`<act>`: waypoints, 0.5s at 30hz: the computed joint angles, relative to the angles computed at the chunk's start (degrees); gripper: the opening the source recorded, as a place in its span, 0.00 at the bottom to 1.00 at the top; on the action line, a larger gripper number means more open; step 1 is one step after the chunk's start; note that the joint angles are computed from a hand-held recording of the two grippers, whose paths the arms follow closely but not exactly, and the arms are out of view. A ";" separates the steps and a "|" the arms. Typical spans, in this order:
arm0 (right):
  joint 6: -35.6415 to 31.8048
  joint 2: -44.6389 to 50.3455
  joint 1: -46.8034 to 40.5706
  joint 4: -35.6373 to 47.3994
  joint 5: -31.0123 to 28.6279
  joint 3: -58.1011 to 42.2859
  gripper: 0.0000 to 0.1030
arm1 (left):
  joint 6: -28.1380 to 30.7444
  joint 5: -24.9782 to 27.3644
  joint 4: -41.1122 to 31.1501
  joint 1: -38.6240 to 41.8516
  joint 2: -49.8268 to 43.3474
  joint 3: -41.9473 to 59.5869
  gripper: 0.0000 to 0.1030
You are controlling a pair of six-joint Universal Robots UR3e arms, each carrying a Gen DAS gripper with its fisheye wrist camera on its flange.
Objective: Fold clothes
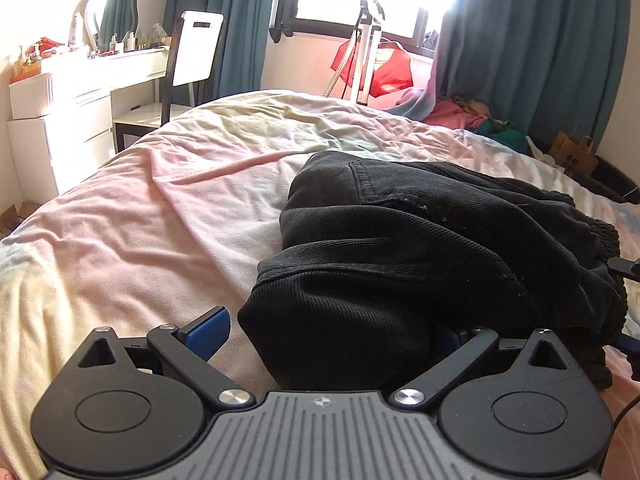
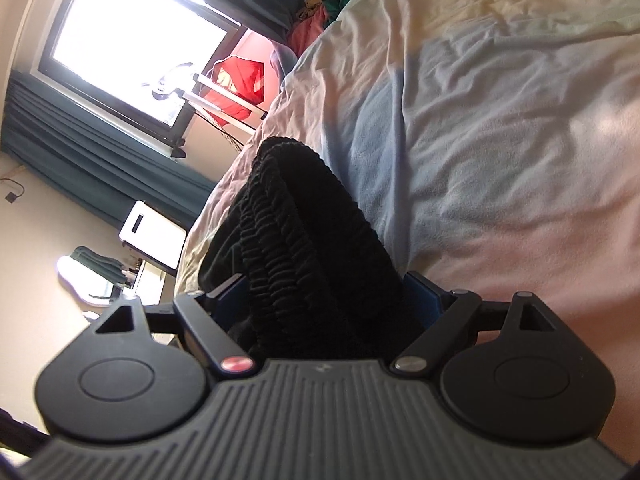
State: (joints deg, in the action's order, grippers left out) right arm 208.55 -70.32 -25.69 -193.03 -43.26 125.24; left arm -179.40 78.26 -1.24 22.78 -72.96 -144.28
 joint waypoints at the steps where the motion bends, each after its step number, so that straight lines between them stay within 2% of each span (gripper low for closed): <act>1: -0.24 0.34 0.37 0.28 -0.26 -0.47 0.84 | 0.27 -0.15 -0.23 0.27 0.18 0.00 0.98; 3: -3.37 -0.05 1.46 5.82 -1.41 -2.38 0.85 | 0.68 -0.17 -0.97 0.53 0.98 -0.18 0.98; 8: -3.11 -0.05 1.22 3.08 -0.79 -1.06 0.85 | 0.73 0.09 -1.41 0.45 1.60 -0.52 0.98; 11: -4.27 0.63 2.98 0.45 -3.36 -1.57 0.85 | 0.64 0.96 -0.86 -0.15 1.11 -0.59 1.00; 12: -4.70 0.85 3.58 -0.36 -4.23 -1.77 0.82 | 0.59 1.04 -0.69 -0.19 1.09 -0.71 1.00; 15: -7.83 1.80 5.66 -3.15 -7.85 -3.16 0.64 | 0.47 0.60 -0.07 -0.08 1.22 -1.27 1.00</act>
State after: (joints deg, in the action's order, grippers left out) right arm 200.72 -68.52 -20.03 -196.18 -51.10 122.08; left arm -178.93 78.87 -1.31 22.71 -71.73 -145.55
